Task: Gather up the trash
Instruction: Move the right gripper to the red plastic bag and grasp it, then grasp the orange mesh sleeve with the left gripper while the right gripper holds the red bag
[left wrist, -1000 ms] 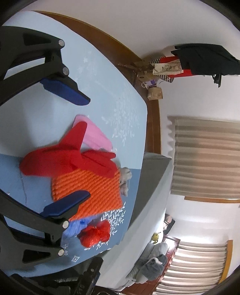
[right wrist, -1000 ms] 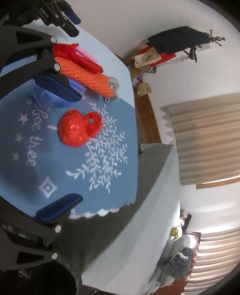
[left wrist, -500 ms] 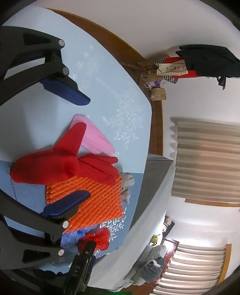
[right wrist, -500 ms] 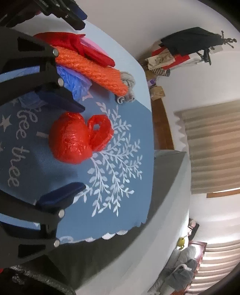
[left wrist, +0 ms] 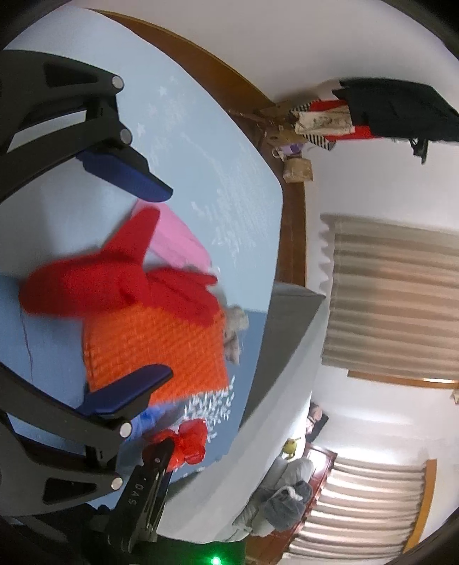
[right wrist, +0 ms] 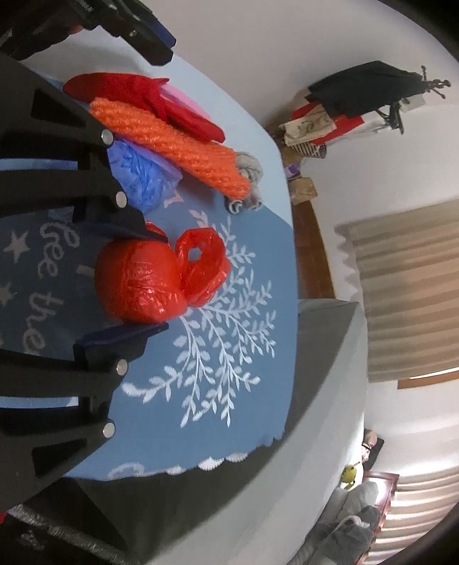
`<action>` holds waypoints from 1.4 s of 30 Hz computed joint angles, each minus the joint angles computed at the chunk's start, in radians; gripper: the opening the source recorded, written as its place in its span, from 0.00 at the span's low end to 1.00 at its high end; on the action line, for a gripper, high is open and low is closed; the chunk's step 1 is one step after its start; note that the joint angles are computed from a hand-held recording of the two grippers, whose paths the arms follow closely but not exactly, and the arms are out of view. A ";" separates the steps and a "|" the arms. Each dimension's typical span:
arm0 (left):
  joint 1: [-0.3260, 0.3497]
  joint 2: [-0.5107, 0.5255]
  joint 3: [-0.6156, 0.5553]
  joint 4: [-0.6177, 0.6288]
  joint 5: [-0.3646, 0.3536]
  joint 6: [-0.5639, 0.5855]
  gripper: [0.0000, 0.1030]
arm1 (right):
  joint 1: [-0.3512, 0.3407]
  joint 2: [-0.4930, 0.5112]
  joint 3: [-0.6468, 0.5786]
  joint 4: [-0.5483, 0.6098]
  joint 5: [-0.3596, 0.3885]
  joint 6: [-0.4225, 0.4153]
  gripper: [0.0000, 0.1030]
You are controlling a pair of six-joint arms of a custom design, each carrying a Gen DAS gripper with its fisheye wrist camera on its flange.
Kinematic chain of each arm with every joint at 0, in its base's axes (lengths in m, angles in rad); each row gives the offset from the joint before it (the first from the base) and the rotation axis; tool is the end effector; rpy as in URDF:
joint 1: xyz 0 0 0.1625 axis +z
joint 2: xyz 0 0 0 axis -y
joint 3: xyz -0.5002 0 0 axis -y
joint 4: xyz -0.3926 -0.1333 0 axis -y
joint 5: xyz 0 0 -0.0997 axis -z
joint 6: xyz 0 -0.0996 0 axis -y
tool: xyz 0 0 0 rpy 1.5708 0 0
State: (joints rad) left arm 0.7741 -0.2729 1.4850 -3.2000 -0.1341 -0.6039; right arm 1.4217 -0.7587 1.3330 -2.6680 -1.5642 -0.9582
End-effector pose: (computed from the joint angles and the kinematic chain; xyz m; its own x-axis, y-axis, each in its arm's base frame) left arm -0.3498 -0.6665 -0.0421 -0.6845 -0.5153 -0.5158 0.3220 0.4210 -0.8480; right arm 0.0094 -0.8394 0.2568 -0.6742 -0.6174 0.4053 -0.7355 0.6115 -0.2918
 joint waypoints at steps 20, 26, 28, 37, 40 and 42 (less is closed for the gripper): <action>0.036 0.067 -0.153 0.107 -0.154 0.050 0.58 | -0.029 -0.049 0.043 -0.026 0.021 0.015 0.41; 0.052 0.041 -0.138 0.204 -0.196 -0.053 0.59 | -0.033 -0.039 0.039 -0.018 0.003 0.022 0.41; 0.053 0.042 -0.136 0.184 -0.207 -0.041 0.49 | -0.034 -0.038 0.037 -0.015 0.002 0.026 0.41; 0.041 0.073 -0.151 0.010 -0.225 0.128 0.12 | -0.037 -0.037 0.031 -0.010 -0.002 0.028 0.41; 0.030 0.085 -0.159 -0.061 -0.214 0.183 0.11 | -0.038 -0.051 0.050 -0.029 0.013 0.014 0.41; 0.020 0.092 -0.165 -0.103 -0.211 0.217 0.11 | -0.039 -0.061 0.060 -0.035 0.025 0.012 0.41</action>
State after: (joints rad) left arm 0.7942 -0.1811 1.3199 -3.3025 -0.3448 -0.3870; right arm 1.3832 -0.8196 1.3927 -2.7034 -1.5390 -0.9466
